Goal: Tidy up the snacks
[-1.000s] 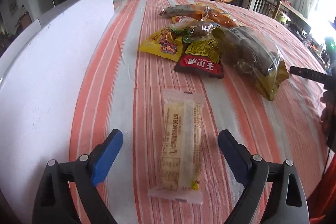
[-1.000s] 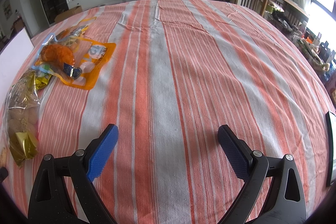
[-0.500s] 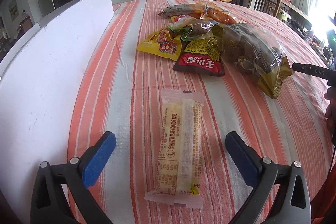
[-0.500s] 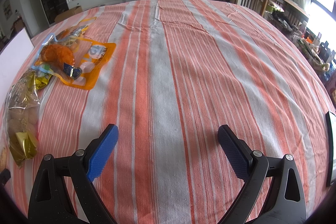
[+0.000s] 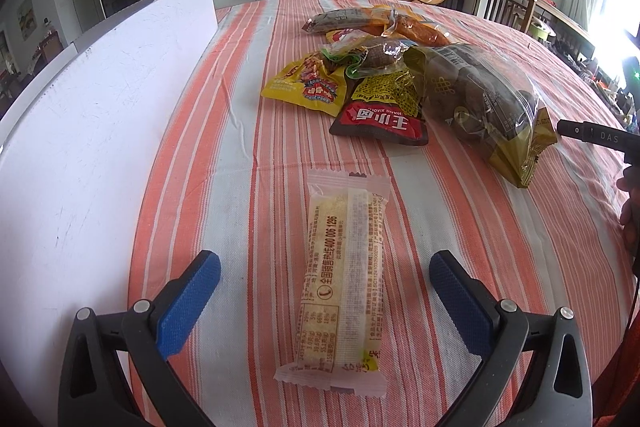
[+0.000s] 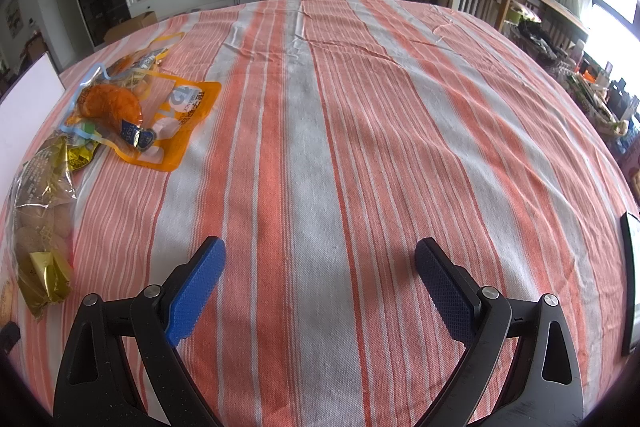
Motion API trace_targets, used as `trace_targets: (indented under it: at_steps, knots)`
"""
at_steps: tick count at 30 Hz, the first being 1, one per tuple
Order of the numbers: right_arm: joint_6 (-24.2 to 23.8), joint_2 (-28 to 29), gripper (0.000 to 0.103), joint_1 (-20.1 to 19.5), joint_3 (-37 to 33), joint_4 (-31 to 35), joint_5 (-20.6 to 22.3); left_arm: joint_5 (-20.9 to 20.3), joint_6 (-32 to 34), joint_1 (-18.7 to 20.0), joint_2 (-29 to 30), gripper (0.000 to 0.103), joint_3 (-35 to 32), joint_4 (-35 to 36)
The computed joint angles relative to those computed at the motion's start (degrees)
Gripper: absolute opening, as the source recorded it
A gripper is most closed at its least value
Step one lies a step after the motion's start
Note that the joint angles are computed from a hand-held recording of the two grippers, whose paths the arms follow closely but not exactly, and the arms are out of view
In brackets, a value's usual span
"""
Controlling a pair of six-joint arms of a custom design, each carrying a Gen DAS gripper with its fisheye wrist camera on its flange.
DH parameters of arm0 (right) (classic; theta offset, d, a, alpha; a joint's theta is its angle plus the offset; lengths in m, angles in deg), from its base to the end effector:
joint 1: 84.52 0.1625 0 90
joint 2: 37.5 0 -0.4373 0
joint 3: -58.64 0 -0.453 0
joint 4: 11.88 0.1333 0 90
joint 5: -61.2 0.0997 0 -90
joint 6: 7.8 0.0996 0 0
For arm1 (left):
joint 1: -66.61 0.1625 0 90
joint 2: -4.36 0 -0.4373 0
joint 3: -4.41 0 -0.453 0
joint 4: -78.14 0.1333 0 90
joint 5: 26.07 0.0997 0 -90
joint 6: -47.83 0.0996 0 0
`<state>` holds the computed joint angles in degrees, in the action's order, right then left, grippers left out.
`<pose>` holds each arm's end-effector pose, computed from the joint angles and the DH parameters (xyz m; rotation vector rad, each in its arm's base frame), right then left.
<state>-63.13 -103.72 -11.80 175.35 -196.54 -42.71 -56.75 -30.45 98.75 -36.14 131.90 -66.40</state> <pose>-0.0748 -0.6087 0.2133 0.6778 -2.3344 0.6185 -0.2334 -0.4052 -0.1023 -0.0299 2.1367 -0.8845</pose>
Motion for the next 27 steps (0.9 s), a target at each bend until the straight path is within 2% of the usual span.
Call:
trace_targets:
  at_steps: [2,3,12,13,15,16,18,19,20,22,24,26,27]
  knots:
    - [-0.55,-0.49,0.097,-0.06,-0.52,2.26,0.10,0.01,0.05,0.03,0.01,0.103,-0.03,-0.01]
    - [0.59,0.03,0.098,0.50,-0.70,1.75,-1.54,0.04,0.07,0.04,0.02,0.103,-0.01,-0.06]
    - [1.05,0.43,0.098,0.92,-0.31,-0.12,-2.42,0.34,-0.72,-0.02,-0.02,0.103,-0.22,0.58]
    - [0.81,0.23,0.098,0.80,-0.88,2.11,-1.94,0.36,-0.71,-0.03,-0.01,0.103,-0.22,0.53]
    - [-0.53,-1.95,0.096,0.87,-2.55,12.75,-0.33,0.37,-0.59,0.00,-0.03,0.103,-0.17,0.38]
    - [1.46,-3.04,0.094,0.72,-3.34,18.75,2.17,0.37,-0.61,0.00,-0.02,0.103,-0.18,0.40]
    - [7.26,-6.68,0.094,0.12,-3.26,30.75,11.72,0.37,-0.61,0.00,-0.02,0.103,-0.18,0.40]
    - [7.13,-8.22,0.094,0.67,-2.99,34.84,14.39,0.37,-0.67,0.01,0.01,0.103,-0.21,0.45]
    - [5.12,-9.52,0.095,1.90,-2.02,36.54,15.03,0.35,-0.65,0.08,0.00,0.103,-0.31,0.55]
    - [-0.67,-9.70,0.095,6.08,-0.31,38.07,11.55,0.20,0.06,0.36,-0.05,0.103,-0.50,0.30]
    - [-4.06,-7.54,0.095,10.31,1.96,34.06,4.00,-0.43,1.63,0.82,-0.30,0.103,-0.72,-0.23]
    - [-6.44,-2.15,0.095,13.63,2.61,26.69,-6.19,-2.28,2.53,1.32,-1.13,0.103,-1.10,0.68]
    - [-6.79,0.17,0.095,14.80,2.80,22.98,-9.87,-3.69,2.39,1.56,-1.72,0.103,-1.40,1.90]
